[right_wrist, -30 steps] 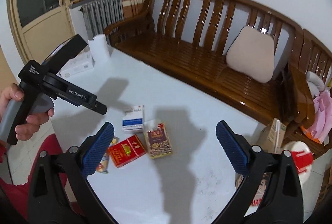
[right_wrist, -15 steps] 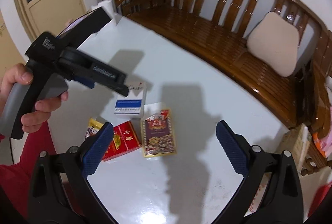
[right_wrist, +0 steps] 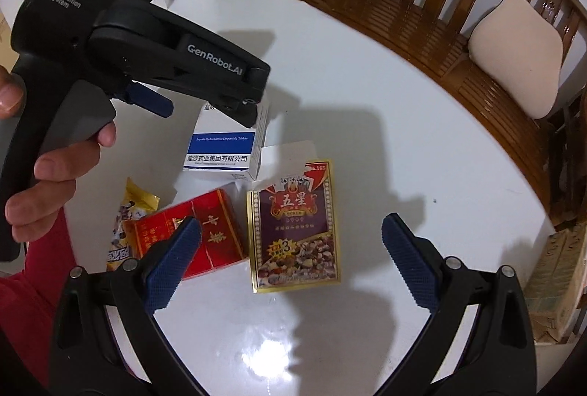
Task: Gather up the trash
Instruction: 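Grasp the white medicine box with the left tool while the right tool grasps the playing-card box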
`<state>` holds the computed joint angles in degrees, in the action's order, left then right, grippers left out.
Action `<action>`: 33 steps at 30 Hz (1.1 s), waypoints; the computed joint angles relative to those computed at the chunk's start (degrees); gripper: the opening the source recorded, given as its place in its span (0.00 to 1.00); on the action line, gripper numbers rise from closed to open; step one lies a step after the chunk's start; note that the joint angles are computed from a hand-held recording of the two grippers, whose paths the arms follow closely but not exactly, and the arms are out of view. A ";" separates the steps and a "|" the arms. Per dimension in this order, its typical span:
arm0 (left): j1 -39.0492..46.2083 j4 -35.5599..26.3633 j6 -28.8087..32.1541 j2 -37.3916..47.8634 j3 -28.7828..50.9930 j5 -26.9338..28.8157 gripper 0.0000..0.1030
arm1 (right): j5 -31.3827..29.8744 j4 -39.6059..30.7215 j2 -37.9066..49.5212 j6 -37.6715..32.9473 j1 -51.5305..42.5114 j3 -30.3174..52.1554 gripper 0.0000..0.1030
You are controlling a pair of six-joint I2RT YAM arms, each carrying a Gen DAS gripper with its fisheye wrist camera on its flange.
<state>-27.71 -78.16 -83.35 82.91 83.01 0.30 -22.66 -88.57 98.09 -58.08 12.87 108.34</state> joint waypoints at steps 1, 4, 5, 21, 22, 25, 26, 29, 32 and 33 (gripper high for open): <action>0.08 0.33 0.04 0.16 -0.30 0.20 0.92 | 0.22 0.57 0.43 0.42 0.40 -0.01 0.94; 0.29 0.74 0.14 0.73 -0.39 0.06 0.92 | 0.78 2.20 0.79 1.30 1.16 -1.42 0.94; -0.16 0.53 -0.56 0.17 -0.97 -0.32 0.92 | 1.07 2.80 0.80 1.55 1.34 -1.99 0.94; -0.80 -1.93 -0.16 3.88 1.73 -1.88 0.92 | 2.72 8.22 2.78 5.49 2.93 -6.19 0.60; -0.85 -1.89 0.23 3.91 1.79 -1.92 0.92 | 2.93 8.68 2.80 5.76 2.99 -6.48 0.59; -1.45 -2.96 0.69 5.08 2.94 -2.57 0.91 | 2.65 9.70 2.74 6.52 2.80 -7.10 0.58; -1.55 -3.40 0.99 5.59 3.56 -2.70 0.90 | 2.47 9.96 2.78 6.85 2.72 -7.10 0.58; -2.36 -4.80 0.93 6.66 5.37 -2.97 0.82 | 2.33 11.14 3.43 8.26 2.35 -6.47 0.58; -2.17 -4.92 1.13 6.50 5.87 -2.68 0.74 | 1.88 11.24 3.68 9.10 1.39 -5.90 0.58; -2.20 -5.09 1.32 6.43 6.06 -2.71 0.70 | 1.77 11.08 3.77 9.25 1.05 -5.60 0.58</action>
<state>-29.91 -83.25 -82.03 89.33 89.07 -2.41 -20.89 -77.49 101.86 -48.84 13.92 102.74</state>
